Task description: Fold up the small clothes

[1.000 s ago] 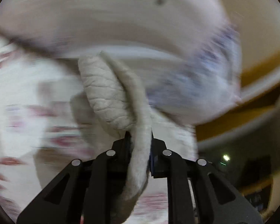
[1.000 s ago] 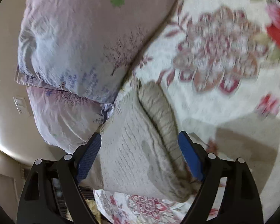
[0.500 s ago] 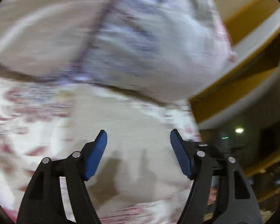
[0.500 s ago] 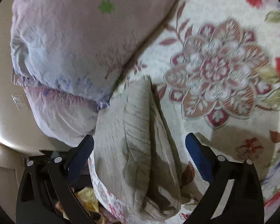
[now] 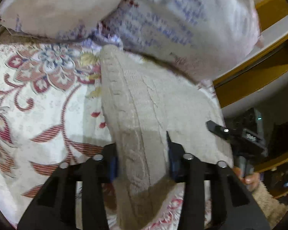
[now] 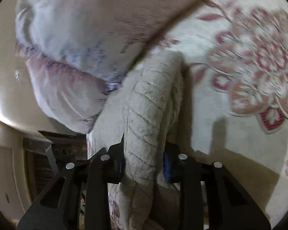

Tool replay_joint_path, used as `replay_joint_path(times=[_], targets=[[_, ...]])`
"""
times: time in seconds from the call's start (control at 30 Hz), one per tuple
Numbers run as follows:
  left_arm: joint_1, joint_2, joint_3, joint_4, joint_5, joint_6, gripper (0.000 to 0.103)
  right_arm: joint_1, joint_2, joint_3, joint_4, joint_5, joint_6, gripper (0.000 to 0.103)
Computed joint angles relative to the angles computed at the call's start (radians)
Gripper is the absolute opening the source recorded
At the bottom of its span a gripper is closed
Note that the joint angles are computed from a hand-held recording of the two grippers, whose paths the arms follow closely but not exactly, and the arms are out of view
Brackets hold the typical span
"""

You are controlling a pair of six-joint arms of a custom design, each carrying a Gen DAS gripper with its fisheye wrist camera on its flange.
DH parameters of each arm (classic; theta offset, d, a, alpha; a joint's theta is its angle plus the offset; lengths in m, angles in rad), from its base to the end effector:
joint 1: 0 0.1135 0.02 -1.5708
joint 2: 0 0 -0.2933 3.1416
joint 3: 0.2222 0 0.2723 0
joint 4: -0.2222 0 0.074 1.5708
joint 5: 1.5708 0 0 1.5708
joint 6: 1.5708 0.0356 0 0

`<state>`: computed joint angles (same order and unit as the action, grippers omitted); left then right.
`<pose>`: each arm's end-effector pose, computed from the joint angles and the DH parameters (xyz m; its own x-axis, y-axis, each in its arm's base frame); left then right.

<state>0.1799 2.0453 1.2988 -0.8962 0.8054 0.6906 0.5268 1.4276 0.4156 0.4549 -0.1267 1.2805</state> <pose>0.3811 0.0432 0.1397 -0.8679 0.2907 -0.4028 0.4903 0.6320 -0.6002 0.2248 0.1359 0.1526 -0.6975 0.6939 -0.1789 0.2686 0.4847 0.8324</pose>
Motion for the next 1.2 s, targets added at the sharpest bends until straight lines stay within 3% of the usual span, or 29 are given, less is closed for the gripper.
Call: replay_joint_path(times=[0.07,0.13,0.17,0.23,0.27,0.3,0.37,0.43,0.47,0.57,0.63,0.67,0.77,0.83,0.87,0.9,0.97,1.07,1.2], targets=[[0.076,-0.011,0.064,-0.107,0.049,0.117,0.037,0.035,0.013,0.068,-0.041,0.012,-0.050,0.028],[0.121,-0.031,0.083,-0.116,0.044,0.173,0.040,0.062,0.055,0.141,-0.086,0.019,-0.104,0.028],[0.117,-0.064,0.050,-0.022,-0.030,0.152,0.046,0.077,0.089,0.190,-0.129,0.029,-0.132,0.028],[0.093,-0.119,-0.035,0.175,-0.204,0.075,0.048,0.099,0.184,0.366,-0.407,0.107,-0.179,0.029],[0.101,-0.126,-0.050,0.207,-0.221,0.059,0.055,0.116,0.213,0.433,-0.531,0.182,-0.183,0.039],[0.120,-0.132,-0.052,0.204,-0.201,0.055,0.059,0.132,0.201,0.450,-0.576,0.234,-0.161,0.039],[0.166,-0.177,-0.085,0.237,-0.180,0.045,0.076,0.173,0.123,0.428,-0.579,0.330,-0.130,0.041],[0.240,-0.195,-0.093,0.230,-0.167,0.103,0.082,0.221,0.004,0.338,-0.426,0.363,-0.131,0.066],[0.268,-0.208,-0.108,0.221,-0.159,0.126,0.084,0.239,-0.018,0.316,-0.368,0.353,-0.139,0.084],[0.316,-0.233,-0.154,0.241,-0.180,0.155,0.098,0.258,0.056,0.354,-0.302,0.223,-0.183,0.086],[0.327,-0.259,-0.201,0.272,-0.202,0.171,0.100,0.247,0.184,0.477,-0.453,0.190,-0.172,0.085],[0.329,-0.272,-0.232,0.288,-0.215,0.180,0.101,0.234,0.253,0.536,-0.534,0.193,-0.145,0.079],[0.321,-0.298,-0.304,0.335,-0.261,0.193,0.101,0.245,0.263,0.553,-0.566,0.281,-0.074,0.075],[0.325,-0.312,-0.341,0.353,-0.285,0.205,0.101,0.300,0.226,0.583,-0.668,0.393,-0.061,0.082],[0.328,-0.314,-0.354,0.353,-0.286,0.214,0.101,0.352,0.225,0.638,-0.801,0.491,-0.040,0.096],[0.329,-0.314,-0.364,0.351,-0.287,0.224,0.101,0.384,0.225,0.661,-0.878,0.548,-0.015,0.102],[0.325,-0.318,-0.385,0.358,-0.299,0.232,0.101,0.467,0.234,0.691,-1.005,0.631,0.076,0.102],[0.311,-0.319,-0.416,0.381,-0.334,0.238,0.101,0.527,0.292,0.726,-1.109,0.635,0.169,0.102],[0.286,-0.290,-0.430,0.405,-0.407,0.219,0.101,0.573,0.415,0.787,-1.211,0.555,0.222,0.102]])
